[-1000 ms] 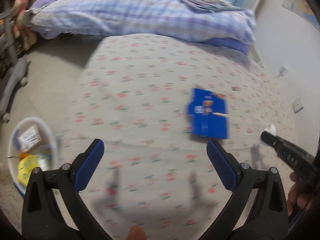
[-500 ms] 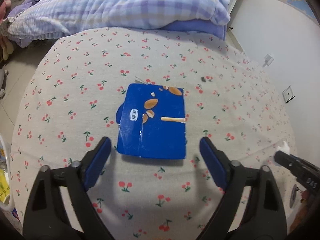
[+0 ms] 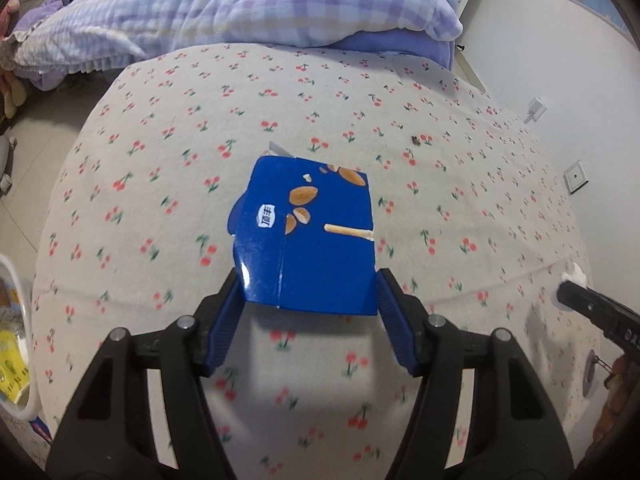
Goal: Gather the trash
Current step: 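Grasp the white tissue with the right tool while the left tool grasps the blue cookie box, then carry the blue box and white tissue over the bucket and open both tools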
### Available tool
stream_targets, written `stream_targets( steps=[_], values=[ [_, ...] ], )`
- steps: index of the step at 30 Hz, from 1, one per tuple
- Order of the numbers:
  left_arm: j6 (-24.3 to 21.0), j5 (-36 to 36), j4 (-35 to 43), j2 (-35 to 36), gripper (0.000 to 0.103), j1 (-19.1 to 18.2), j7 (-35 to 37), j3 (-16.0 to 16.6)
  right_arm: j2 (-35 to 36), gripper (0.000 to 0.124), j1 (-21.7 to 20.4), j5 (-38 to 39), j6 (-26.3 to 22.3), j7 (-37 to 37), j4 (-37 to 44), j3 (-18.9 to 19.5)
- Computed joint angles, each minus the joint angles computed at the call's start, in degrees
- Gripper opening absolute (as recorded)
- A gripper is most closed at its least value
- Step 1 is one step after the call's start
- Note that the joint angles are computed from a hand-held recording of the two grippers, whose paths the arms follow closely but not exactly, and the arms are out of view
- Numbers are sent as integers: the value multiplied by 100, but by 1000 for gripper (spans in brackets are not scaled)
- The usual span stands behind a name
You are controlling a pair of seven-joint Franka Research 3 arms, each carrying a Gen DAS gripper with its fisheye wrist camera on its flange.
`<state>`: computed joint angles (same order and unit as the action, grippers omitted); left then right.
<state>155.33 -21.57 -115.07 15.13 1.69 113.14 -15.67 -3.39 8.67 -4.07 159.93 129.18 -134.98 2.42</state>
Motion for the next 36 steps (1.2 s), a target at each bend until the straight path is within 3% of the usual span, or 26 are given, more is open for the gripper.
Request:
stream_targets(
  steps=[8,19,30,36],
  values=[
    [-509,-711,-338,-497,65,238,571,159,37,18,171,326,5,-215,151,72],
    [-982,-1574,-681,-1130,65,363,1356,797,254,18,598,739,-70,-615,627,236],
    [-1201,-2132,-756,-1430,65,831,1958,1422,1030,18,1151,805,-287,-829,1687,299],
    [-1162,-2086,-653,-1321,65,1102,1852,1590,1600,18,1457,833,-520,-1010,2503,291]
  ],
)
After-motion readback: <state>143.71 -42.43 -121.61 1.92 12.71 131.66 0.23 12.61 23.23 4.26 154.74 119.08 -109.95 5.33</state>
